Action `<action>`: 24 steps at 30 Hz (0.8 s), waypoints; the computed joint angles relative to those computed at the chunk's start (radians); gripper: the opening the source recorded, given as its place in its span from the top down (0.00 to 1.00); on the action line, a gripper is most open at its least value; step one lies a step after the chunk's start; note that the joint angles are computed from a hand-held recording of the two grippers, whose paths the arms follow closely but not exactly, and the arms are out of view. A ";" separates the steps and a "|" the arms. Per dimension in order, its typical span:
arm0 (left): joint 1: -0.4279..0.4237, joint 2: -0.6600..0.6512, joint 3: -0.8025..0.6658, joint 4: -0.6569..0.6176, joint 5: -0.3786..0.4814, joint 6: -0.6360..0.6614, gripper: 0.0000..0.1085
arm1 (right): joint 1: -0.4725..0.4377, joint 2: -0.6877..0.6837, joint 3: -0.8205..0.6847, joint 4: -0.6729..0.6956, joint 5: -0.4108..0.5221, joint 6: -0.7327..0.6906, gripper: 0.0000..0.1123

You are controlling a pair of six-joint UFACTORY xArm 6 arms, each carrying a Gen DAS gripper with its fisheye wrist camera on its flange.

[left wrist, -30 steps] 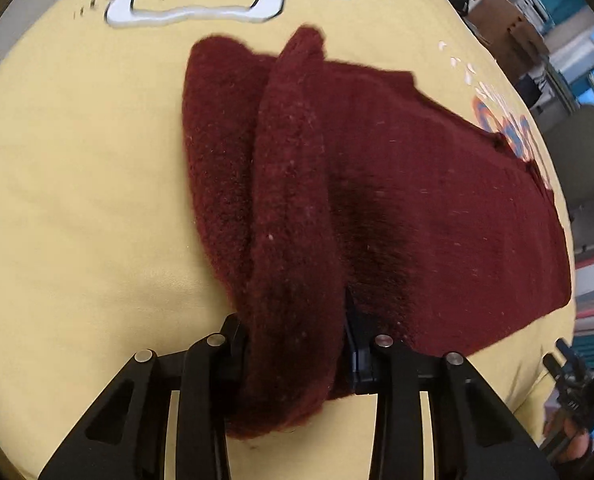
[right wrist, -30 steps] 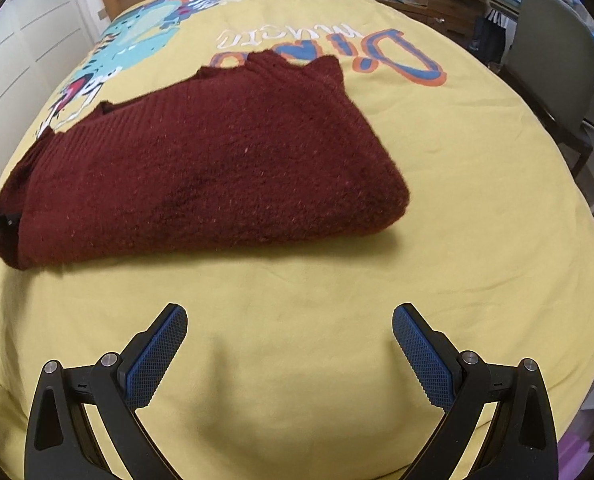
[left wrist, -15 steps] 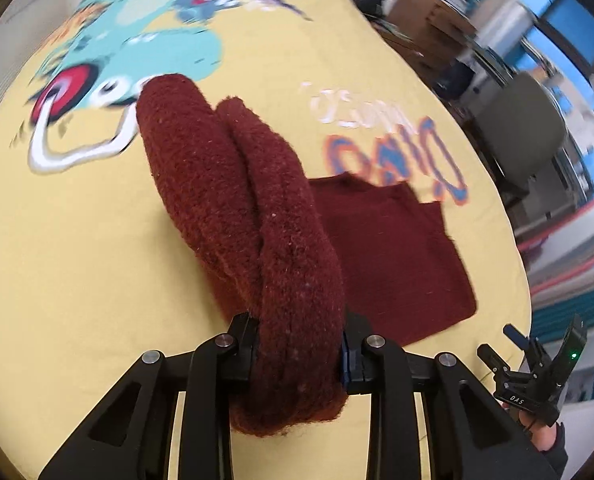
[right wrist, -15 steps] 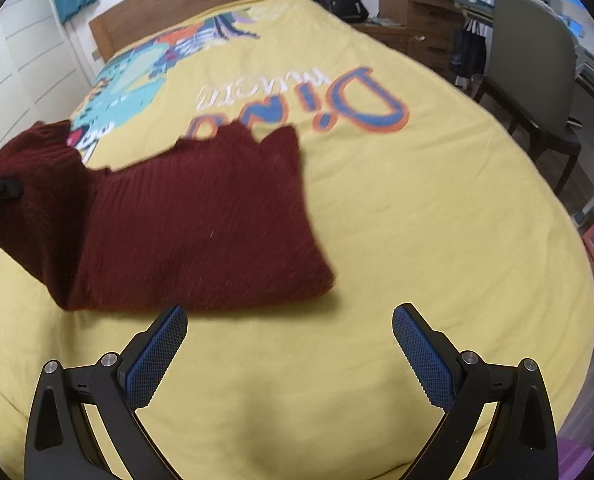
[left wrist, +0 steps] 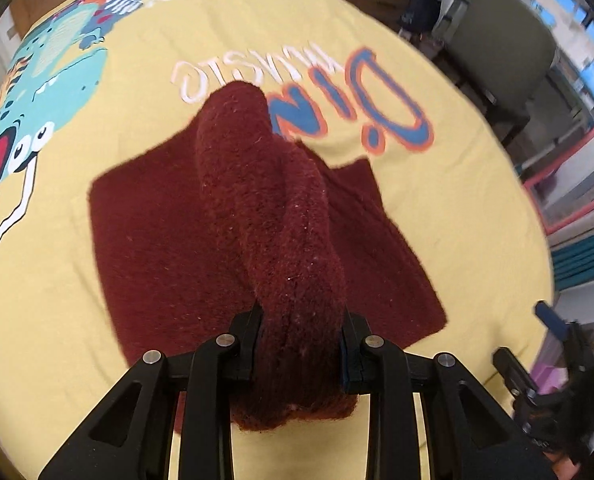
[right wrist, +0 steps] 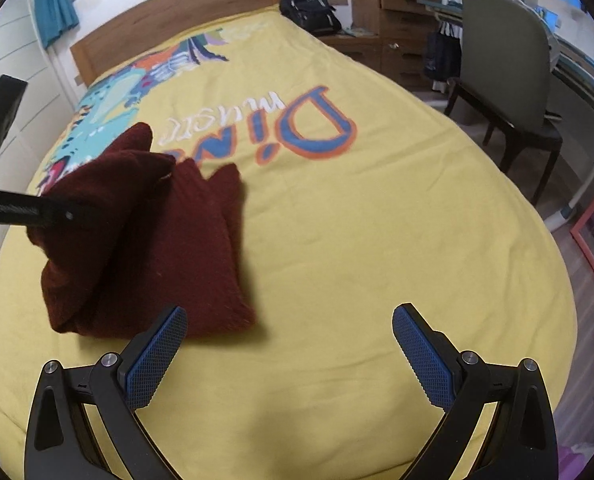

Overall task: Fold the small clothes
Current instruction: 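Grasp the sweater end with the left gripper and fold it over the rest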

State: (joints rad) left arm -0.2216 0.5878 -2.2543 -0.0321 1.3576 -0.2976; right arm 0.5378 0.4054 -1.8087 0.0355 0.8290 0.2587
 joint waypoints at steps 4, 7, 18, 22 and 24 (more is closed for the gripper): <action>-0.024 0.053 -0.030 0.056 0.021 -0.050 0.75 | -0.006 0.005 0.017 0.003 0.028 0.005 0.09; -0.026 0.052 -0.013 0.071 0.007 -0.078 0.68 | -0.012 -0.006 0.046 0.015 0.028 0.007 0.09; -0.005 -0.032 0.076 0.041 -0.007 -0.105 0.06 | -0.012 -0.026 0.061 0.001 0.035 0.020 0.09; 0.005 -0.087 0.124 0.010 -0.041 -0.085 0.06 | -0.006 -0.025 0.044 -0.010 0.046 0.020 0.09; 0.018 -0.122 0.153 -0.007 -0.065 -0.075 0.06 | 0.001 -0.019 0.025 -0.017 0.054 0.019 0.09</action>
State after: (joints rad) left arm -0.2039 0.4662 -2.1011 -0.0388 1.2924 -0.3722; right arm 0.5390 0.3861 -1.7833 0.0185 0.8827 0.2774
